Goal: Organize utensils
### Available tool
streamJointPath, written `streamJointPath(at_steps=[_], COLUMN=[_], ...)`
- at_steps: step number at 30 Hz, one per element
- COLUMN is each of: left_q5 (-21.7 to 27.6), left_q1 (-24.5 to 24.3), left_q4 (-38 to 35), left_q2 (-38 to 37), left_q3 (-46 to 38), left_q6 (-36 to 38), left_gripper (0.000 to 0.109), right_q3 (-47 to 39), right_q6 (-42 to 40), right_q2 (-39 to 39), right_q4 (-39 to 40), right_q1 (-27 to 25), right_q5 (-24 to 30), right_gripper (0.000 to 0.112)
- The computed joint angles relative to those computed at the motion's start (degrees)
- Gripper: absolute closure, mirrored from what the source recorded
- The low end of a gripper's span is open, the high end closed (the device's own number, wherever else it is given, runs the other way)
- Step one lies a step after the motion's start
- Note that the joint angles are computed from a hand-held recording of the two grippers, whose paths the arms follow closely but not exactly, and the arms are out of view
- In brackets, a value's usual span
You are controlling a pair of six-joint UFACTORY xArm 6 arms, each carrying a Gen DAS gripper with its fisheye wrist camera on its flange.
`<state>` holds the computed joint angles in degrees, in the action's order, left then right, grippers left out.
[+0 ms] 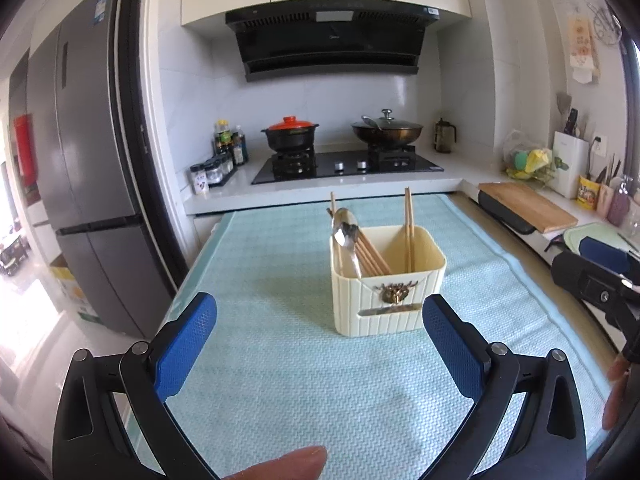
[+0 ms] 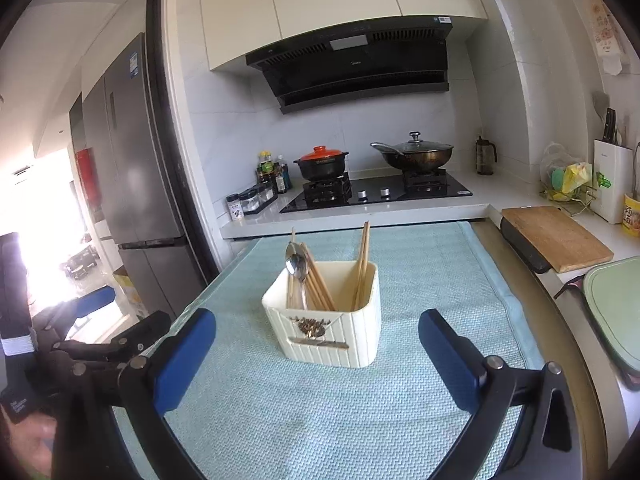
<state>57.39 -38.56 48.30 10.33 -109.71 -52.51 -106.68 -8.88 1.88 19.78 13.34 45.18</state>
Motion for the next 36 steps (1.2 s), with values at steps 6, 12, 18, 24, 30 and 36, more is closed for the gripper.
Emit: streamJointPath(at_steps=[6,12,18,24,30,36], left_q5=[-0.15,0.34,1.1,1.95,1.49,1.33], left_q1=[-1.91,-2.85,-2.78,-2.91,-2.23,-2.01], left_q4=[0.71,-0.29,-0.38,0.09,-1.17,-2.09], left_q2=[-4.72,-5.87,-5.98,-6.07,-6.87,-7.04], left_q3=[6.41,7.44,7.14,7.42,8.66,9.07], left_q6=[-2.03,-2.62,-3.95,-4.33,-5.01,-4.65], left_gripper=[0.006,0.006,0.006,0.006,0.006,0.006], right_q3=[6.68,9.12,7.63,7.33,7.17,6.78], right_q6=[0.91,5.55,6.66,7.11,7.78,7.67], right_q2=[-6.01,-8.81,-8.38,-7.93,-7.89,-7.74], right_q4=[-6.9,-12.68,-14.87,-15.13,-16.38,-16.89], right_q1=[3.07,4.44,4.85,5.01,5.43,5.86], right_q5=[0.89,0.81,1.91,2.18,2.28,2.45], right_gripper=[0.009,0.009,0.009,0.009,0.009,0.009])
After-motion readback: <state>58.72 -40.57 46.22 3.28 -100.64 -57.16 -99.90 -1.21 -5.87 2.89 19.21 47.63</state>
